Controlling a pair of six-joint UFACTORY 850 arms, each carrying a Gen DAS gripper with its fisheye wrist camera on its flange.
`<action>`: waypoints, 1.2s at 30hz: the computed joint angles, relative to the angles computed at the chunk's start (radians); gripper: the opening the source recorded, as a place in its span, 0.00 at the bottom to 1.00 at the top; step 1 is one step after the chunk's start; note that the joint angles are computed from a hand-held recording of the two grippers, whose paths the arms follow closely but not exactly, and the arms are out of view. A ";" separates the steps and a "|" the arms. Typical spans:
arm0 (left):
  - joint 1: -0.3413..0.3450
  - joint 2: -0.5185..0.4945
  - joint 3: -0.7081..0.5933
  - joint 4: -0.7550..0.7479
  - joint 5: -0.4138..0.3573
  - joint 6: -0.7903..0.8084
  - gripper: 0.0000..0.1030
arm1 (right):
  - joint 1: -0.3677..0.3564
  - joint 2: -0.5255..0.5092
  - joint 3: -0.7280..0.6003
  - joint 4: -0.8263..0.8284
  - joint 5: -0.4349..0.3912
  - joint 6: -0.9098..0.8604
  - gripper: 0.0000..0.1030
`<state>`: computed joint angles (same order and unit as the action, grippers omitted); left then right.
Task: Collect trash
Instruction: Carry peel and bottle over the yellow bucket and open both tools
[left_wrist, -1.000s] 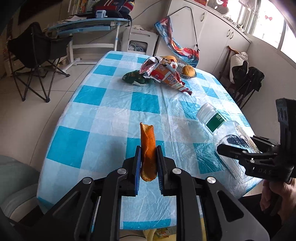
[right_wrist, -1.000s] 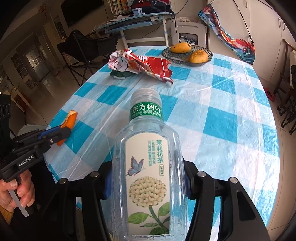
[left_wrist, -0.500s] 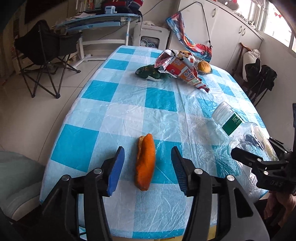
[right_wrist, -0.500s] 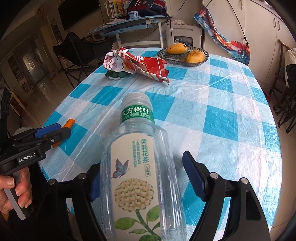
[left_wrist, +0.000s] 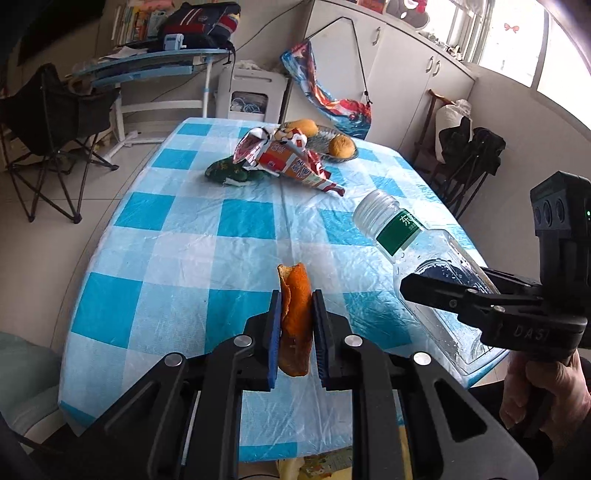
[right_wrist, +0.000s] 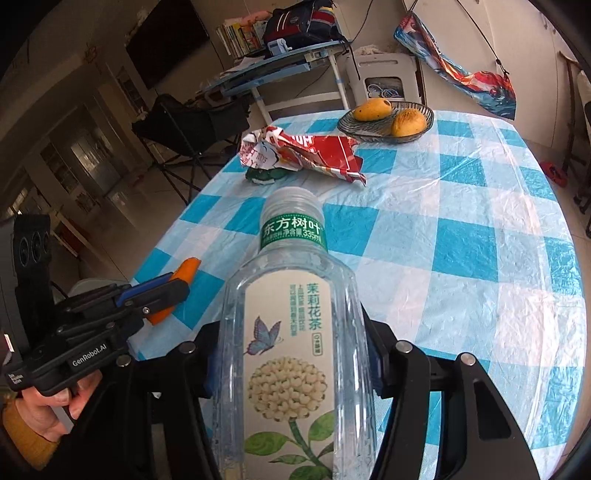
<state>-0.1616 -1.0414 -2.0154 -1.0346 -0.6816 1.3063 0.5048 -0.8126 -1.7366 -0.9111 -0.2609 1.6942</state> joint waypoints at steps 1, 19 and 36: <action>0.002 0.015 0.024 -0.021 -0.002 0.021 0.15 | 0.004 0.014 0.021 -0.079 0.015 0.090 0.55; 0.041 0.165 0.321 -0.066 -0.030 0.132 0.15 | 0.158 0.076 0.124 -0.128 -0.010 0.235 0.55; 0.024 0.251 0.487 0.031 -0.009 0.229 0.14 | 0.197 0.066 0.130 0.232 -0.099 -0.028 0.55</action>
<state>-0.1375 -0.7901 -1.5288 -1.0037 -0.6903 1.5350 0.7017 -0.7462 -1.6071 -0.6787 -0.3603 1.6666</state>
